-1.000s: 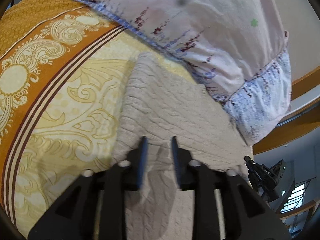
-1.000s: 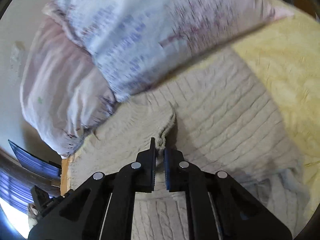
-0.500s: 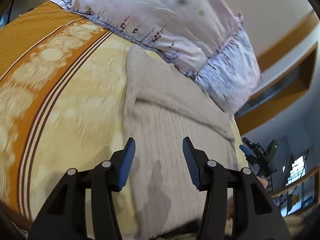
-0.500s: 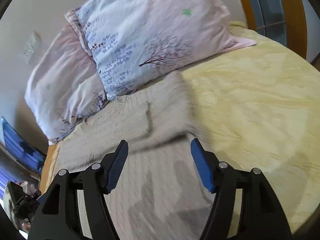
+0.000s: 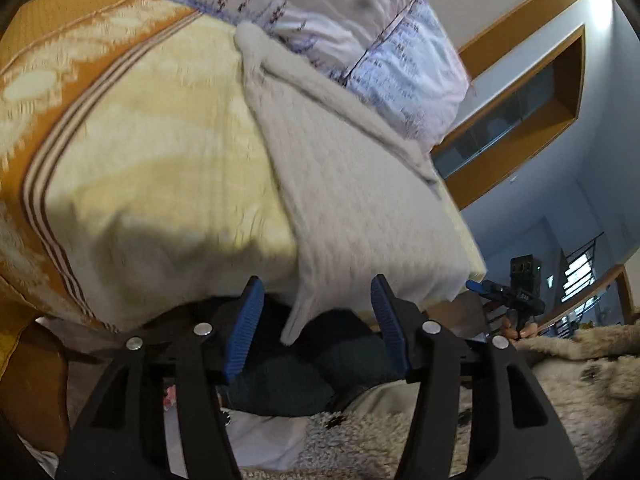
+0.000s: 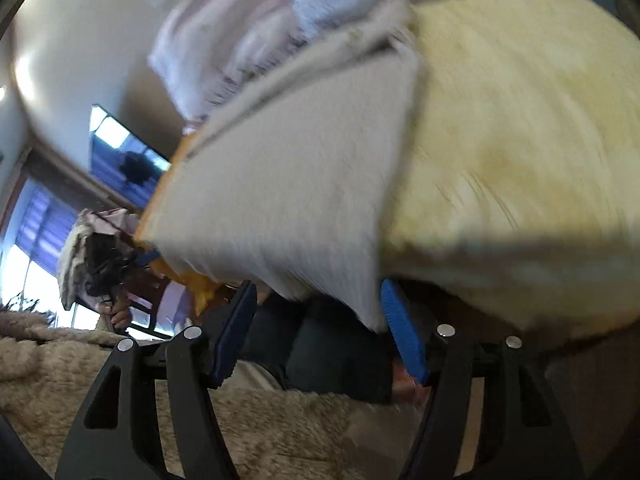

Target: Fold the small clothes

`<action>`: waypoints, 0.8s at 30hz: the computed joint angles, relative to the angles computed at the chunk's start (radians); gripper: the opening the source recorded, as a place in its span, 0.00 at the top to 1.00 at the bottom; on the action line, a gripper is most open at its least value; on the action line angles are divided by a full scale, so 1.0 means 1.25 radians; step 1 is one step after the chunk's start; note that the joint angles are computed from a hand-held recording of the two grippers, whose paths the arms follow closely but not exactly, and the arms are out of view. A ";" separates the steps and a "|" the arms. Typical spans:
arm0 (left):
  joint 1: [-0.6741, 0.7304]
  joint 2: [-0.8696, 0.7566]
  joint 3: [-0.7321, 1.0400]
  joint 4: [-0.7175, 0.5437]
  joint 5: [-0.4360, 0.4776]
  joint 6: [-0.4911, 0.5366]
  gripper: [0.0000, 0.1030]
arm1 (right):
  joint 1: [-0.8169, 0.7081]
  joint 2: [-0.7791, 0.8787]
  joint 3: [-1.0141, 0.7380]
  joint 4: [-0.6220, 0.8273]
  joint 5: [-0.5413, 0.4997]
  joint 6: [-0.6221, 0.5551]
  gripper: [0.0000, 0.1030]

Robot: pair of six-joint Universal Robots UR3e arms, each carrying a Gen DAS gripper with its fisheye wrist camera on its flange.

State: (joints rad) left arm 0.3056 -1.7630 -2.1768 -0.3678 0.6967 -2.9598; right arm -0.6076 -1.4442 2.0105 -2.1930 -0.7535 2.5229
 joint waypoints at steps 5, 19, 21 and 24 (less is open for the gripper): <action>-0.045 -0.093 0.047 0.053 0.014 -0.065 0.47 | 0.002 0.120 -0.014 -0.064 0.092 0.031 0.36; -0.096 -0.169 0.123 -0.003 -0.022 -0.052 0.84 | 0.005 0.094 -0.029 0.145 0.152 -0.184 0.90; -0.090 -0.161 0.118 -0.026 -0.046 -0.024 0.93 | 0.005 0.070 -0.027 0.160 0.159 -0.203 0.90; -0.083 -0.127 0.103 -0.040 -0.077 0.012 0.94 | 0.005 0.031 -0.028 0.164 0.186 -0.214 0.91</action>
